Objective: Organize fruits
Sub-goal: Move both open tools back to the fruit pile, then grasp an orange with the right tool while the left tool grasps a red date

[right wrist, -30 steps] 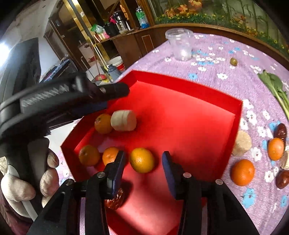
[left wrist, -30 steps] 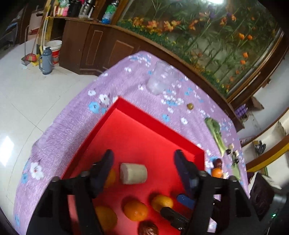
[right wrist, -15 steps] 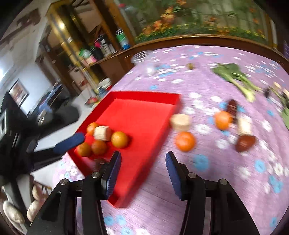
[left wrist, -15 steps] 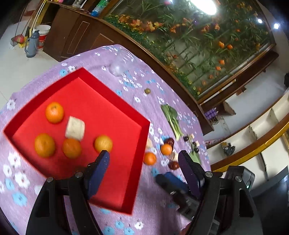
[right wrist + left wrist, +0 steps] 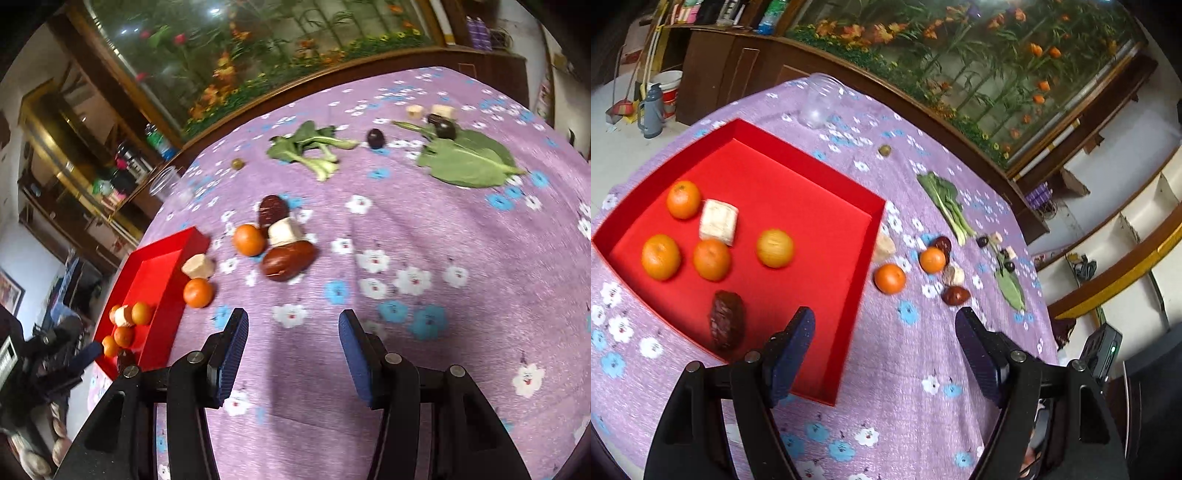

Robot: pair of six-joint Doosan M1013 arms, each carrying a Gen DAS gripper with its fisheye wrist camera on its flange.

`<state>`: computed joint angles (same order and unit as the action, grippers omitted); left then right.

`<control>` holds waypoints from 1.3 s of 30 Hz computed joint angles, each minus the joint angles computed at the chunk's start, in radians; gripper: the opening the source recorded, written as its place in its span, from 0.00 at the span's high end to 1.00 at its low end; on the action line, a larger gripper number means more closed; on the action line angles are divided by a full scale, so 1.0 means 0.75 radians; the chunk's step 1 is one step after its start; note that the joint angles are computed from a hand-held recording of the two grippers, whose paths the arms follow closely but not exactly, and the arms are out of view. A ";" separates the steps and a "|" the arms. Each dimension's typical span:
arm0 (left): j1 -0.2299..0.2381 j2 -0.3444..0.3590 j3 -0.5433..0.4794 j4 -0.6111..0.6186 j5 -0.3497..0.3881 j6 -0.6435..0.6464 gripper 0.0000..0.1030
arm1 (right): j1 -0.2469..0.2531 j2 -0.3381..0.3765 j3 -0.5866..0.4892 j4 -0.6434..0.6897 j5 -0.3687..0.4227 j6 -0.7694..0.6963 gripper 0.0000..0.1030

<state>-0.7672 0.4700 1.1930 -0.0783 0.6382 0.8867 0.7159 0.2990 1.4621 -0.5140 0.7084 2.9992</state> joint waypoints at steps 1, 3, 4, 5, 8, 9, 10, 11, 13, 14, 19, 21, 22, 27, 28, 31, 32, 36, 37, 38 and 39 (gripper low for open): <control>-0.005 0.007 -0.008 -0.006 0.008 0.018 0.25 | -0.001 -0.002 0.002 -0.002 -0.001 -0.001 0.46; -0.013 0.014 -0.021 0.012 0.026 0.031 0.25 | 0.000 -0.009 0.016 -0.009 -0.011 -0.007 0.46; -0.019 0.016 -0.025 0.031 0.034 0.034 0.25 | 0.000 -0.009 0.015 -0.008 -0.015 -0.016 0.46; -0.024 0.021 -0.031 0.050 0.040 0.041 0.25 | -0.001 -0.006 0.012 -0.002 -0.019 -0.029 0.46; -0.036 0.032 -0.045 0.092 0.059 0.064 0.25 | -0.007 0.004 0.008 0.032 -0.033 -0.072 0.46; -0.037 0.034 -0.049 0.100 0.062 0.064 0.25 | -0.010 0.006 0.008 0.049 -0.041 -0.088 0.46; -0.039 0.037 -0.052 0.113 0.066 0.055 0.25 | -0.013 0.009 0.007 0.069 -0.052 -0.111 0.46; -0.037 0.038 -0.053 0.125 0.066 0.041 0.25 | -0.016 0.015 0.000 0.089 -0.060 -0.140 0.46; -0.032 0.039 -0.051 0.143 0.064 0.012 0.25 | -0.020 0.030 -0.022 0.127 -0.069 -0.214 0.46; -0.028 0.037 -0.047 0.158 0.060 -0.014 0.25 | -0.022 0.038 -0.036 0.147 -0.071 -0.255 0.46; -0.007 0.024 -0.025 0.200 0.042 -0.102 0.25 | -0.020 0.126 -0.176 0.257 -0.014 -0.552 0.46; -0.001 0.021 -0.019 0.211 0.040 -0.120 0.25 | -0.015 0.184 -0.259 0.277 0.037 -0.658 0.46; 0.002 0.018 -0.015 0.217 0.037 -0.129 0.25 | -0.016 0.205 -0.290 0.291 0.054 -0.695 0.46; 0.012 0.017 -0.012 0.239 0.040 -0.157 0.25 | -0.014 0.329 -0.468 0.341 0.179 -0.859 0.47; 0.013 0.019 -0.014 0.239 0.043 -0.157 0.25 | -0.015 0.344 -0.487 0.338 0.197 -0.867 0.48; 0.014 0.030 -0.030 0.225 0.056 -0.136 0.25 | -0.020 0.368 -0.515 0.345 0.209 -0.887 0.65; 0.013 0.035 -0.040 0.219 0.063 -0.122 0.25 | -0.027 0.364 -0.510 0.386 0.193 -0.910 0.65; 0.003 0.063 -0.089 0.185 0.099 -0.040 0.25 | -0.032 0.304 -0.427 0.446 0.111 -0.918 0.65; 0.000 0.069 -0.100 0.175 0.108 -0.015 0.25 | -0.033 0.277 -0.390 0.469 0.079 -0.914 0.65; -0.005 0.081 -0.120 0.156 0.123 0.023 0.25 | -0.037 0.241 -0.338 0.496 0.039 -0.911 0.65; -0.010 0.095 -0.143 0.128 0.139 0.070 0.25 | -0.037 0.205 -0.288 0.498 0.015 -0.892 0.65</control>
<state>-0.7750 0.5411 1.0854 0.0178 0.7428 0.9390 0.6878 0.4529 1.2457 -0.1407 0.7199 2.3301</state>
